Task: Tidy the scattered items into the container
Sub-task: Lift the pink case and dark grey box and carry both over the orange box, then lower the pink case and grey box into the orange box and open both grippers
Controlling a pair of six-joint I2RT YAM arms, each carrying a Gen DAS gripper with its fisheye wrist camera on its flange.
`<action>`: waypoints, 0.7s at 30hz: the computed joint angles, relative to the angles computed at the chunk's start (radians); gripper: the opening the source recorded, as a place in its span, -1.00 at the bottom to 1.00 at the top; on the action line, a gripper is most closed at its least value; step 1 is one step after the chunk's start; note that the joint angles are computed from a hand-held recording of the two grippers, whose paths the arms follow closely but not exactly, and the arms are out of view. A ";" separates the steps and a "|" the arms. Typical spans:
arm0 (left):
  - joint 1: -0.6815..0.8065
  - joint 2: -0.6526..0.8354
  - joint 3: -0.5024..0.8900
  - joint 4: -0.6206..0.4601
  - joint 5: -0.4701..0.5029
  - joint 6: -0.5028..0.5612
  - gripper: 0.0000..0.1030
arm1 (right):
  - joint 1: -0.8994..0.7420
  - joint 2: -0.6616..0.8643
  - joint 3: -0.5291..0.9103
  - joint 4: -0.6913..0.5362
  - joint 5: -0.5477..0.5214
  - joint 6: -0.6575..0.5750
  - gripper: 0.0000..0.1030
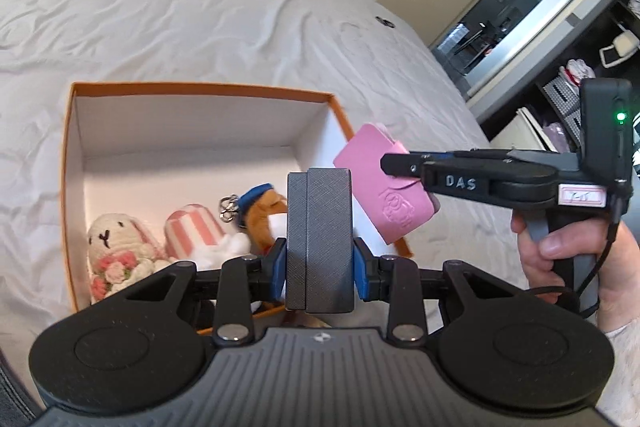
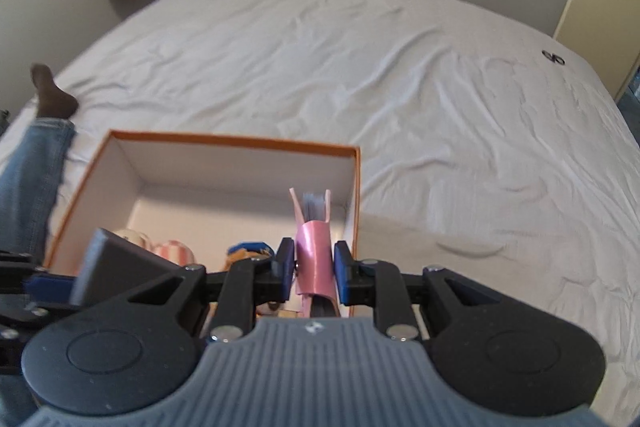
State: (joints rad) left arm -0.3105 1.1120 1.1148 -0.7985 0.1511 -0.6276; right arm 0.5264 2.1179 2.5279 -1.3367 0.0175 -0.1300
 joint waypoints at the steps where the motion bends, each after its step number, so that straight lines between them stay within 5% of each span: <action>1: 0.010 -0.001 -0.005 0.007 0.011 0.002 -0.27 | 0.005 0.008 -0.010 0.007 0.016 0.002 -0.56; 12: 0.046 -0.015 -0.037 0.030 0.052 0.019 -0.27 | 0.098 0.010 -0.159 0.085 0.264 -0.041 -0.57; 21: 0.060 -0.016 -0.038 0.030 0.072 0.012 -0.27 | 0.094 0.118 -0.033 -0.042 0.279 -0.029 -0.57</action>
State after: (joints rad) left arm -0.2509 1.0958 1.0767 -0.7682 0.2226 -0.6157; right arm 0.6201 2.2360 2.4949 -1.3791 0.2960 -0.1591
